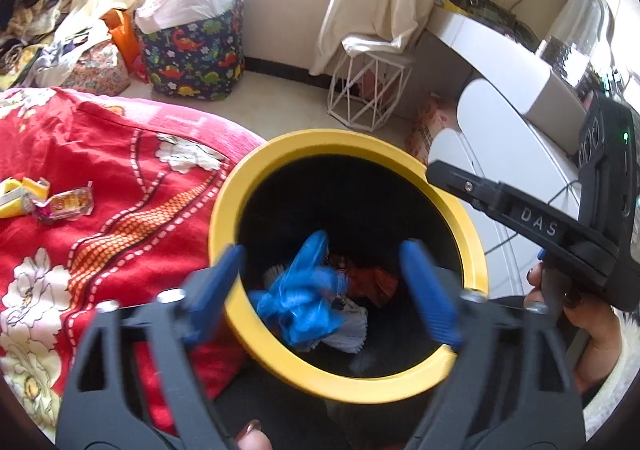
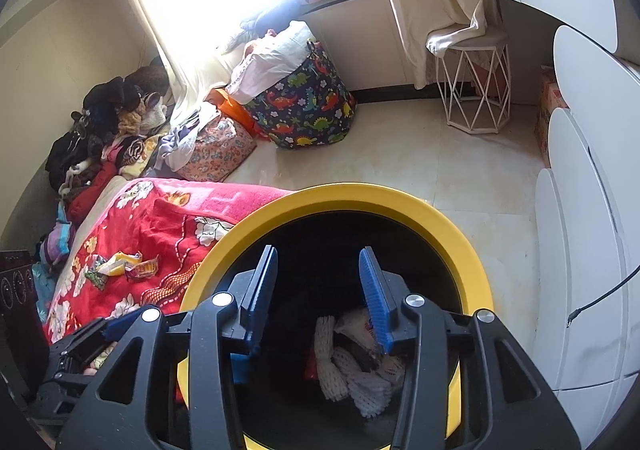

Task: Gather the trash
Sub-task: 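Open both tools over the yellow bin, dropping the blue glove and chocolate bar, then move both open tools back over the bed toward the remaining wrappers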

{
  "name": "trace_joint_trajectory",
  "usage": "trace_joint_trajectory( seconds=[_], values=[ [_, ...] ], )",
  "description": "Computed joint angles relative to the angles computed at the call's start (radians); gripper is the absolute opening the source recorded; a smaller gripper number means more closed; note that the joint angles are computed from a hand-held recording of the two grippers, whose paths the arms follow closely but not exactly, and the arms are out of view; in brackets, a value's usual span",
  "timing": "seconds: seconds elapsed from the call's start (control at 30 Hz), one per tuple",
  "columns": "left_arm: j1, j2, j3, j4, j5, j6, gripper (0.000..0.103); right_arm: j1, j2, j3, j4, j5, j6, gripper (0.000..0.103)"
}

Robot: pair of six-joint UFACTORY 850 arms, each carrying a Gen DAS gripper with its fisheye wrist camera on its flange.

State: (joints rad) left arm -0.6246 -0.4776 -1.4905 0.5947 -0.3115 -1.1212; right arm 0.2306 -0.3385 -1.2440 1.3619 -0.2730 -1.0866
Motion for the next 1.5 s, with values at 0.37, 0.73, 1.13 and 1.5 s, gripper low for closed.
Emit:
trace_joint_trajectory(
  seconds=[0.37, 0.73, 1.13, 1.5],
  values=[
    [-0.005, 0.075, 0.081, 0.364, -0.046, -0.4, 0.092, 0.028, 0.034, 0.019, 0.142, 0.047, -0.207, 0.056],
    [-0.001, 0.156, 0.158, 0.61, -0.127, -0.658, 0.092, 0.091, 0.064, 0.019, 0.234, 0.049, -0.374, 0.066],
    [0.02, 0.227, 0.228, 0.733, -0.195, -0.8, 0.092, 0.149, 0.066, -0.01, 0.233, 0.044, -0.429, 0.072],
    [0.05, 0.284, 0.29, 0.781, -0.246, -0.87, 0.092, 0.207, 0.026, -0.069, 0.118, 0.039, -0.372, 0.075]
  ],
)
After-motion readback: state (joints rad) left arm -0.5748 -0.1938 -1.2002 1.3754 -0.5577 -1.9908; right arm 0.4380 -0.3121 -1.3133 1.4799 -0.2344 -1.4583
